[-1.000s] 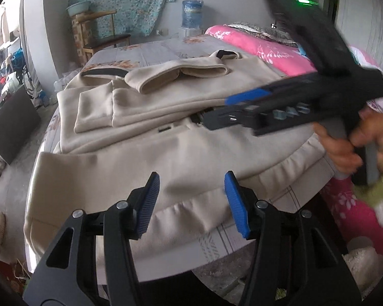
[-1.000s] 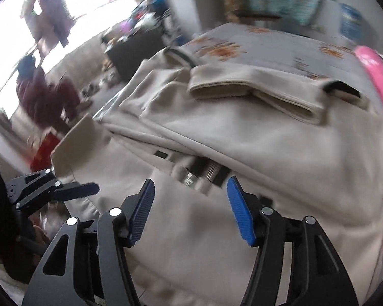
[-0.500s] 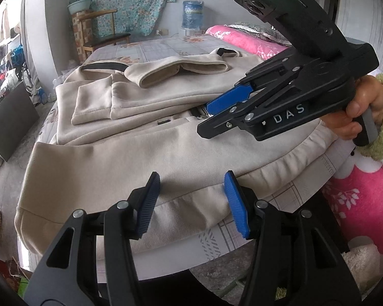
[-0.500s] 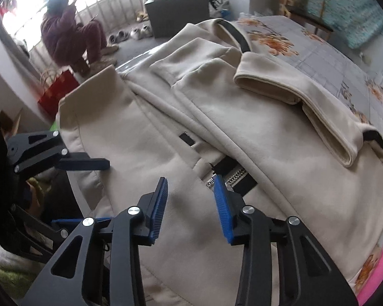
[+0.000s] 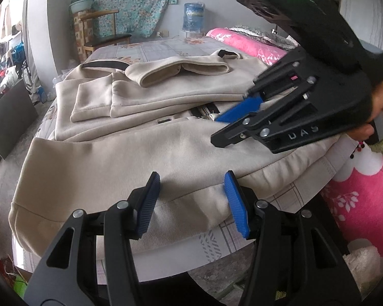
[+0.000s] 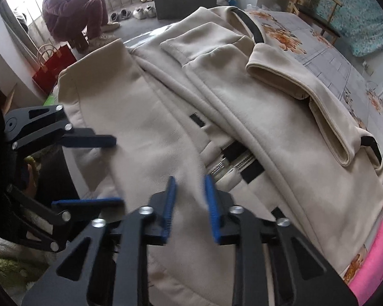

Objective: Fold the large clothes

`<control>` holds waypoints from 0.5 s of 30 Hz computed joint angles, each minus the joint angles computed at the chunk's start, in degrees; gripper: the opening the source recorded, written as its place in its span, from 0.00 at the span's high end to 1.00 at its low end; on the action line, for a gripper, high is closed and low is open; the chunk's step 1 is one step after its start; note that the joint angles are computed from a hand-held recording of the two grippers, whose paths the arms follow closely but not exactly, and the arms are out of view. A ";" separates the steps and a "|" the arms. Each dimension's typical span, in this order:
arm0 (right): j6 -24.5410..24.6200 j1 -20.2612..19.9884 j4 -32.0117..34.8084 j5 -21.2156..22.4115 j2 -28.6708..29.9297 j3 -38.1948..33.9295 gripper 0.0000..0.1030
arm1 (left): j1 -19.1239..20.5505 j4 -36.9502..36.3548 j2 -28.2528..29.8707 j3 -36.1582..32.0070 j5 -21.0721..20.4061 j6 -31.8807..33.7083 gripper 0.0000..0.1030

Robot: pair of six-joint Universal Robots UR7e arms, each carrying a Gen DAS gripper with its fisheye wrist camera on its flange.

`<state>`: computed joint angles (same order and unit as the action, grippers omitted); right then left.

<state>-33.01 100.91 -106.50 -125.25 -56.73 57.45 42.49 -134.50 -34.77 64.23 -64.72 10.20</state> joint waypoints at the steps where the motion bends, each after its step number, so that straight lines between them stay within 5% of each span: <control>1: -0.25 0.17 -0.46 -0.72 -0.15 0.50 0.94 | 0.00 -0.04 -0.25 0.24 -0.37 -0.31 0.51; 11: -12.09 3.22 -24.34 -8.81 -1.45 8.72 0.97 | -0.41 -3.81 1.09 -1.66 -3.12 2.66 0.54; 15: -14.76 2.95 -27.93 -10.38 -0.27 8.76 0.97 | -0.28 -4.04 2.83 -3.63 -2.68 3.16 0.58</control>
<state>-47.78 103.86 -134.43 -135.63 -57.00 66.20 42.21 -138.54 -31.94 60.60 -67.41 13.36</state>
